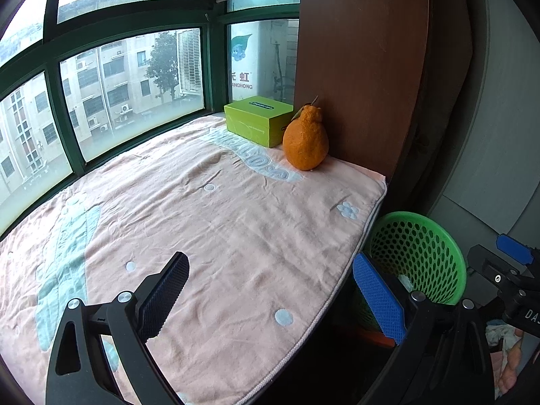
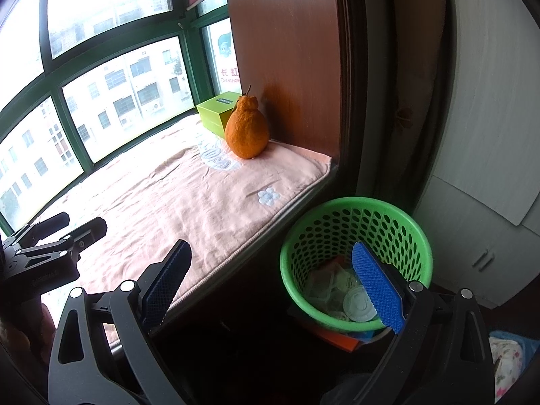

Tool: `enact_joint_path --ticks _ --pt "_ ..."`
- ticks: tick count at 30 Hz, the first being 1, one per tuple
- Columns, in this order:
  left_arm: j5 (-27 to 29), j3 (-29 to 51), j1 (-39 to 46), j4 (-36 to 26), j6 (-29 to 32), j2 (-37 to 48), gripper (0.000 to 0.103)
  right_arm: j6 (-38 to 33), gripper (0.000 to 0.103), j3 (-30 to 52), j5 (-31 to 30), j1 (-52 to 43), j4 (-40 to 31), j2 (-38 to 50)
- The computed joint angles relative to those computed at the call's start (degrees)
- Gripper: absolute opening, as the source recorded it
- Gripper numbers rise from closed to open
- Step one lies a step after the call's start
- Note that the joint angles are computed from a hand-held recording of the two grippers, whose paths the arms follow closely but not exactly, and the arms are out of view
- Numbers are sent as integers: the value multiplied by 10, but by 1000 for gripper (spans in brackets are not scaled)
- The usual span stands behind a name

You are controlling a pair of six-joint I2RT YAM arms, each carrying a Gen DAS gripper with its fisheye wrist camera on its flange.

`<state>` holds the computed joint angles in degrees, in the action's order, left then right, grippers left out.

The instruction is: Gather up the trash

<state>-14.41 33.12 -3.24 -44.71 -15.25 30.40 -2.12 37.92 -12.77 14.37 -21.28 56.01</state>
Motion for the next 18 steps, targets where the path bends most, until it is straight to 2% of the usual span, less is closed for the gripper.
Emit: enact_joint_path --ticks 18 --pt "-17 14 8 -14 9 -18 94 1 96 3 19 19 8 2"
